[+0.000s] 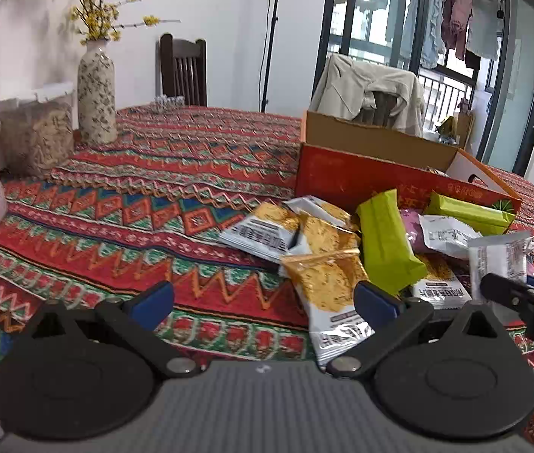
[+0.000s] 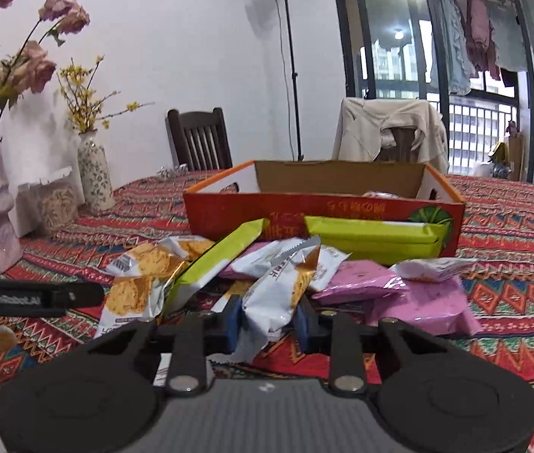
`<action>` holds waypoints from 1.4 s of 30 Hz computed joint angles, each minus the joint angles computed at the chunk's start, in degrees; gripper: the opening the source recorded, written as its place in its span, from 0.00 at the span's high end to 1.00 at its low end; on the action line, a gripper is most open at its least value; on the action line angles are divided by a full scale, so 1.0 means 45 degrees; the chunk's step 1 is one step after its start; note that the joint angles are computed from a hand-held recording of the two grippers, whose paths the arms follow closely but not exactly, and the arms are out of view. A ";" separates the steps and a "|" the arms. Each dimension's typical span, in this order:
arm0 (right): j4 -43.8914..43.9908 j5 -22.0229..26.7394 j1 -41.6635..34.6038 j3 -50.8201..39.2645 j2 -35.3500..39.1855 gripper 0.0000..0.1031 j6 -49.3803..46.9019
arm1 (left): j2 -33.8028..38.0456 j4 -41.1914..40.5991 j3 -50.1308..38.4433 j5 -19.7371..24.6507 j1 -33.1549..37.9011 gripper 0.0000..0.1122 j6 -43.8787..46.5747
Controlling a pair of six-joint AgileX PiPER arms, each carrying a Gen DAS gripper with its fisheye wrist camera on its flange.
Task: Organize snacks
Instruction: 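Grasp a silver packet with the right tool while the left tool grasps a cracker packet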
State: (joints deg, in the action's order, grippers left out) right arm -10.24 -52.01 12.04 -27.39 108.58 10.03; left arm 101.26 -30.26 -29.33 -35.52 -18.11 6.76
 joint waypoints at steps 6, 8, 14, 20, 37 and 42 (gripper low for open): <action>-0.0185 -0.0692 -0.0659 0.0387 -0.0061 0.73 0.0085 | 0.0474 -0.1428 -0.1212 0.1036 -0.0360 0.08 0.0978; -0.0205 -0.0927 -0.0769 0.0481 -0.0037 0.73 0.0078 | 0.0621 -0.1905 -0.1642 0.1335 -0.0365 0.08 0.1179; -0.0123 -0.1352 -0.0895 0.0646 -0.0026 0.73 -0.0096 | 0.1266 -0.4450 -0.2981 0.1786 -0.0781 0.11 0.3242; -0.0162 -0.1523 -0.1016 0.0709 0.0026 0.73 -0.0119 | 0.1634 -0.5353 -0.3397 0.2279 -0.0940 0.30 0.3934; -0.0333 -0.1856 -0.1129 0.0800 0.0142 0.73 0.0055 | 0.0833 -0.3827 -0.2160 0.1651 -0.1059 0.57 0.2508; -0.0347 -0.1944 -0.1190 0.0833 0.0124 0.73 0.0034 | 0.0419 -0.3446 -0.1830 0.1189 -0.1071 0.57 0.2279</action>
State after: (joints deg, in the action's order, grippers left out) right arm -11.80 -60.75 6.68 -23.65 109.14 10.18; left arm 103.14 -45.77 -37.57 -30.17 -22.93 17.02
